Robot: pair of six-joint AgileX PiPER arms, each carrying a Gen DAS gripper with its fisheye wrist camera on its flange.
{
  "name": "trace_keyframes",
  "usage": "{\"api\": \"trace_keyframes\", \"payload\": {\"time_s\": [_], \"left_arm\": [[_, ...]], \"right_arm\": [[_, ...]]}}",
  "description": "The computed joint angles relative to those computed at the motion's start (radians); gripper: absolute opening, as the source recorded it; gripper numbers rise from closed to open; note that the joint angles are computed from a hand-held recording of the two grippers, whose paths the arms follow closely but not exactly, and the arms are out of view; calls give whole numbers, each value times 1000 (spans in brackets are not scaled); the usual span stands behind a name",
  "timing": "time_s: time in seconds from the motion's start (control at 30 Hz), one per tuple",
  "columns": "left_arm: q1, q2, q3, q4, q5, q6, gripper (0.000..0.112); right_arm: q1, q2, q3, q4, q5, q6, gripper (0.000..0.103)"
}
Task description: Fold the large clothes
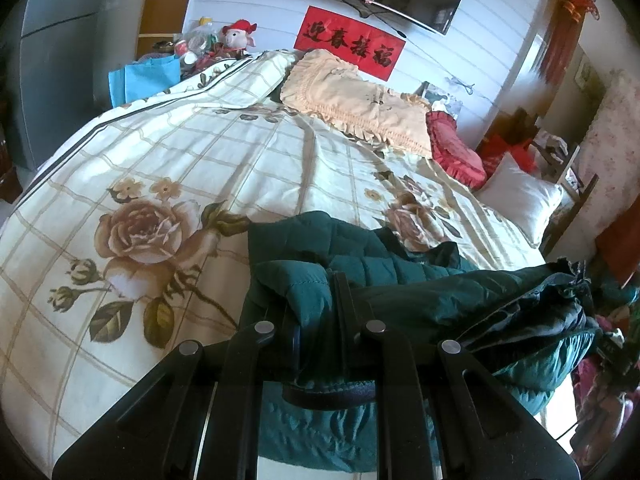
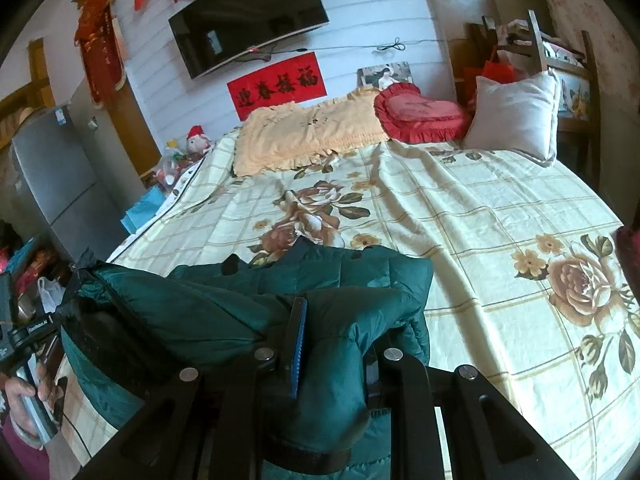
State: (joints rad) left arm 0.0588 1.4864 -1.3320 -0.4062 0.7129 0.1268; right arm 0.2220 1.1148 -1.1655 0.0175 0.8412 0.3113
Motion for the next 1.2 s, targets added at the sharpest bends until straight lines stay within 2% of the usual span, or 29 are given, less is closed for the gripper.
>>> {"api": "trace_keyframes", "payload": {"time_s": [0.67,1.2], "left_arm": [[-50,235,-225,131,29,-134,12],[-69,363,-291,181,13,-187,13]], "right_arm": [[-62,241,-122,28,-31,-37,18],[-79,376,-141,32,-69,-39,18]]}}
